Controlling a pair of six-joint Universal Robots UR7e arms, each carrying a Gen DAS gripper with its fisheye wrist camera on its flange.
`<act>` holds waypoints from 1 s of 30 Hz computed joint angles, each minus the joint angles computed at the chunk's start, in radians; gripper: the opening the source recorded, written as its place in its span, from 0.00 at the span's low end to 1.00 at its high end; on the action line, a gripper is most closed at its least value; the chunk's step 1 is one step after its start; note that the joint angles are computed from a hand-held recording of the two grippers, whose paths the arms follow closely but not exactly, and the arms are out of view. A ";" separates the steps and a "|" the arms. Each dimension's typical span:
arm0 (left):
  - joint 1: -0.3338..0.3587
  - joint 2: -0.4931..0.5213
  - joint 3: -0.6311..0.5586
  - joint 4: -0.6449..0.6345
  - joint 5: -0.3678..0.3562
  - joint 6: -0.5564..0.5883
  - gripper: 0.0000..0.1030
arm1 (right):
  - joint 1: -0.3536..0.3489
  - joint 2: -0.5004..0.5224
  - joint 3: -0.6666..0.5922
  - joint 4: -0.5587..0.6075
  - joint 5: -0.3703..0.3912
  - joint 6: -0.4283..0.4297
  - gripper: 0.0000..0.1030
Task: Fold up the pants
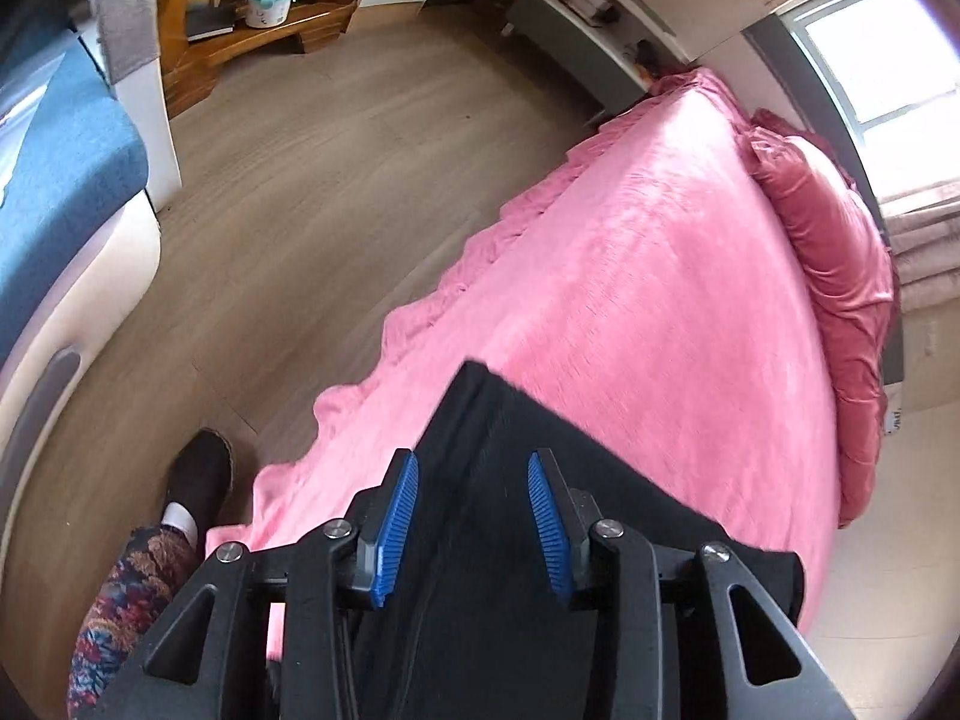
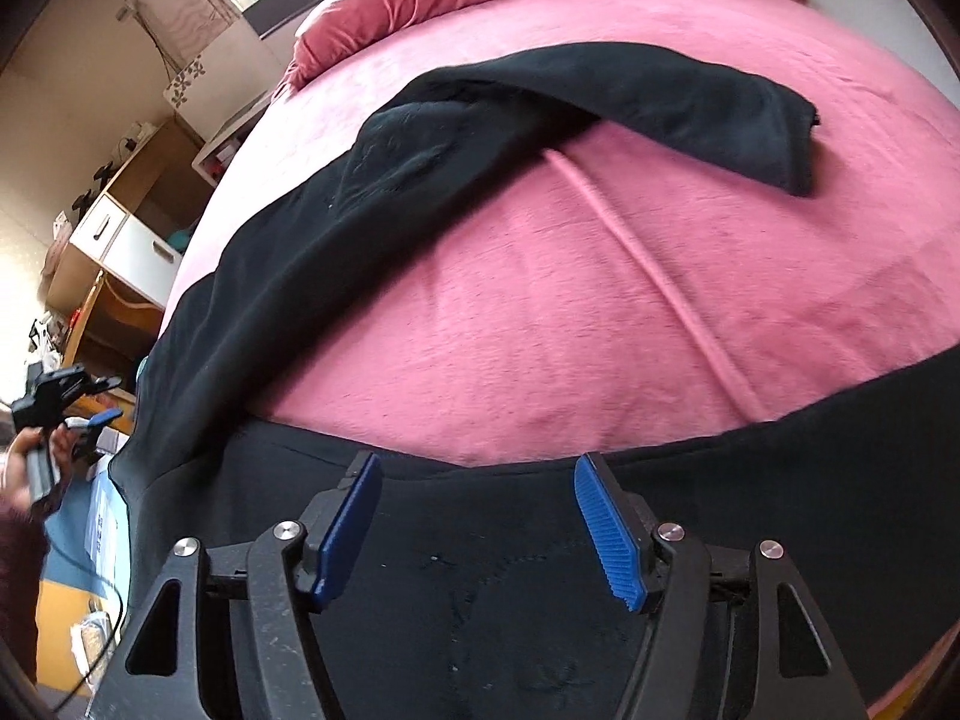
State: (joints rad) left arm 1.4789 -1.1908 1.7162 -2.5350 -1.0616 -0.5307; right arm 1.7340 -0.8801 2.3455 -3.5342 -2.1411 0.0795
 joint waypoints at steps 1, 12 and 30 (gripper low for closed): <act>0.008 0.019 -0.025 0.014 -0.010 0.003 0.38 | -0.001 -0.001 -0.001 0.006 0.003 0.001 0.66; -0.014 0.088 -0.082 0.021 0.015 0.116 0.09 | 0.006 0.024 -0.030 0.046 -0.022 0.034 0.68; -0.285 -0.472 0.579 -0.389 -0.316 0.572 0.08 | -0.003 -0.020 -0.091 0.117 0.126 0.005 0.68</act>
